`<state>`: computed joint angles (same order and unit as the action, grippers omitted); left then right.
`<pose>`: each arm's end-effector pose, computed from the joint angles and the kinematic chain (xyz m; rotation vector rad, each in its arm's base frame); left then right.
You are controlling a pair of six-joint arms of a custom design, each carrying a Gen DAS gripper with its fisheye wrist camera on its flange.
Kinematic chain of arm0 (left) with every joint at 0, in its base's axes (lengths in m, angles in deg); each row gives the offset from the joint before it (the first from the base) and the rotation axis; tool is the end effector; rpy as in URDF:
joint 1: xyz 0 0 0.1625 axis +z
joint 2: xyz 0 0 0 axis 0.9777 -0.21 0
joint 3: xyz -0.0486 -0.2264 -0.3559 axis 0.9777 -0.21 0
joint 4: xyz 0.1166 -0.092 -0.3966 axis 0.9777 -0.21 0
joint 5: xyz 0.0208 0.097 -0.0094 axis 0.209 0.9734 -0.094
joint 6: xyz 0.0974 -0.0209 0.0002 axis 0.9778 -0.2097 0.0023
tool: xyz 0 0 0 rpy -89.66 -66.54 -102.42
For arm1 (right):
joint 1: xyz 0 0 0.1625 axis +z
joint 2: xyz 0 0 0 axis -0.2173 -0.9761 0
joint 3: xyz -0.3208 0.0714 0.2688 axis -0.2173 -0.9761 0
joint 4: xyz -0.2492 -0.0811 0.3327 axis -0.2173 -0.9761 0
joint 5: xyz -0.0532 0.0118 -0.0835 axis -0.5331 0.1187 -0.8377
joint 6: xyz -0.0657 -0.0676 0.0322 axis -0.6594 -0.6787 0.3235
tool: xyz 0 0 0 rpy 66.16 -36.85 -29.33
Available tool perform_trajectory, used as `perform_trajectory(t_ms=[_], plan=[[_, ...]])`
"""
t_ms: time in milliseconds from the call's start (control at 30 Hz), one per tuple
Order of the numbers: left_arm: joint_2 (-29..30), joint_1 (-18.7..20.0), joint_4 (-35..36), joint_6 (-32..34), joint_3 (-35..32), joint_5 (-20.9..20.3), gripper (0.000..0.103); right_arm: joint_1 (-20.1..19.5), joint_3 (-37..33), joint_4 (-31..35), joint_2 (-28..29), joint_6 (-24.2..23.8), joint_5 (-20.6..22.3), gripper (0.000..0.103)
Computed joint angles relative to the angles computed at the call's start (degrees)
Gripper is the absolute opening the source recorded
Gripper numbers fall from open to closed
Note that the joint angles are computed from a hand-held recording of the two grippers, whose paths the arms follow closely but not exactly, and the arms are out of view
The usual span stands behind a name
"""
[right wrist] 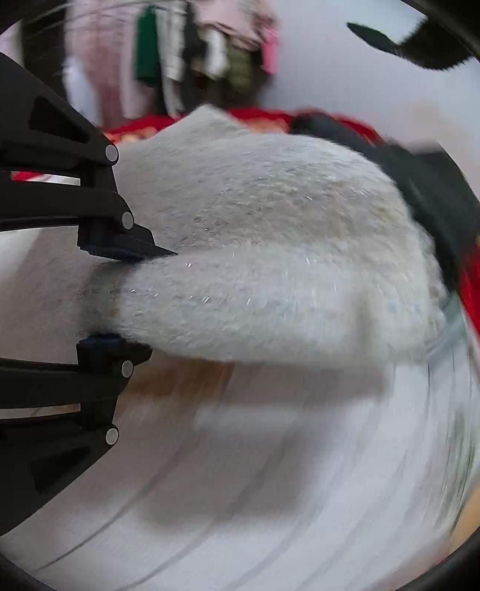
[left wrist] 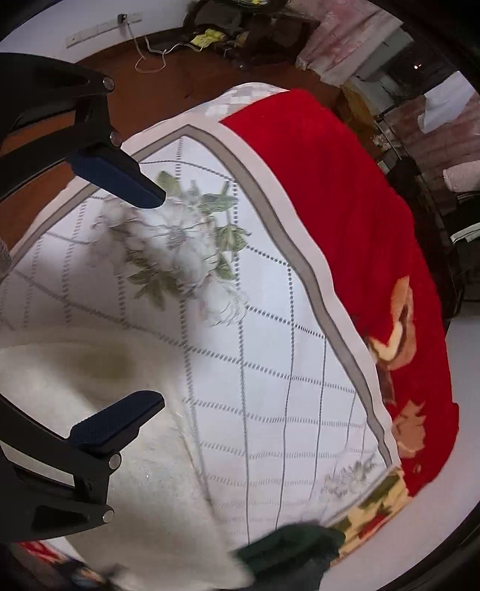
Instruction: Fold large clothes
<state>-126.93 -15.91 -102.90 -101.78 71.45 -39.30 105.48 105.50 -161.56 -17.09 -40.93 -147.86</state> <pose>-0.0904 -0.6172 0.3021 -0.7348 2.1844 -0.6293 0.1322 -0.6898 0.2387 -0.6379 -2.7305 0.5212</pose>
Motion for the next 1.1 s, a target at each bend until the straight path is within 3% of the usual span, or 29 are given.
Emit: perform_trajectory(t_ms=[67,133,200,267,433,533,567,633,700,733,800,833,900,1000,1100], plan=[[1.7,0.0,-2.7,1.5,-0.7,-1.5,0.102,-0.5,7.3,2.2,-7.1,3.5,-4.4,0.037],[3.8,0.1,-5.6,3.9,-1.4,-3.1,0.101,-1.4,11.5,6.7,-11.7,5.7,-7.3,0.051],[7.4,0.6,-7.6,7.2,-4.2,-4.5,0.101,-3.2,14.5,12.3,-15.2,8.0,-7.7,0.064],[10.5,0.6,-7.2,9.2,-7.3,-4.1,0.101,-3.7,14.9,15.6,-16.8,7.4,-7.1,0.074],[21.5,3.3,-0.5,14.2,-18.9,2.6,0.101,-0.4,11.0,23.9,-17.9,1.9,-12.9,0.075],[26.4,6.0,2.8,16.5,-24.4,3.1,0.102,1.8,8.7,29.1,-19.1,4.4,-17.4,0.075],[26.8,6.5,1.8,17.3,-24.7,2.1,0.102,2.9,8.3,29.2,-19.2,4.3,-19.9,0.074],[26.4,6.2,2.1,17.2,-24.9,2.1,0.102,6.1,7.2,25.2,-17.0,1.7,-25.3,0.049],[25.5,5.3,3.1,16.4,-24.2,3.0,0.102,8.3,4.8,18.9,-13.5,-6.4,-26.3,0.047],[24.5,4.7,3.4,15.5,-23.1,3.6,0.102,8.7,3.3,15.1,-11.6,-11.1,-23.7,0.047],[23.4,4.1,5.0,13.3,-21.9,4.2,0.102,8.2,-1.1,12.6,-6.7,-15.9,-17.6,0.047],[22.9,4.1,5.4,12.6,-21.4,4.2,0.102,7.3,-4.0,13.7,-4.1,-17.1,-14.6,0.042],[22.6,4.6,6.2,11.3,-21.1,3.3,0.102,5.3,-8.2,13.5,1.1,-16.8,-13.2,0.04],[22.1,5.2,4.3,11.4,-20.0,2.1,0.102,0.7,-19.8,23.0,11.2,-9.9,-15.3,0.014],[21.6,4.3,3.9,10.6,-19.1,4.0,0.102,-0.2,-30.7,34.6,18.3,-10.4,-17.7,0.012]])
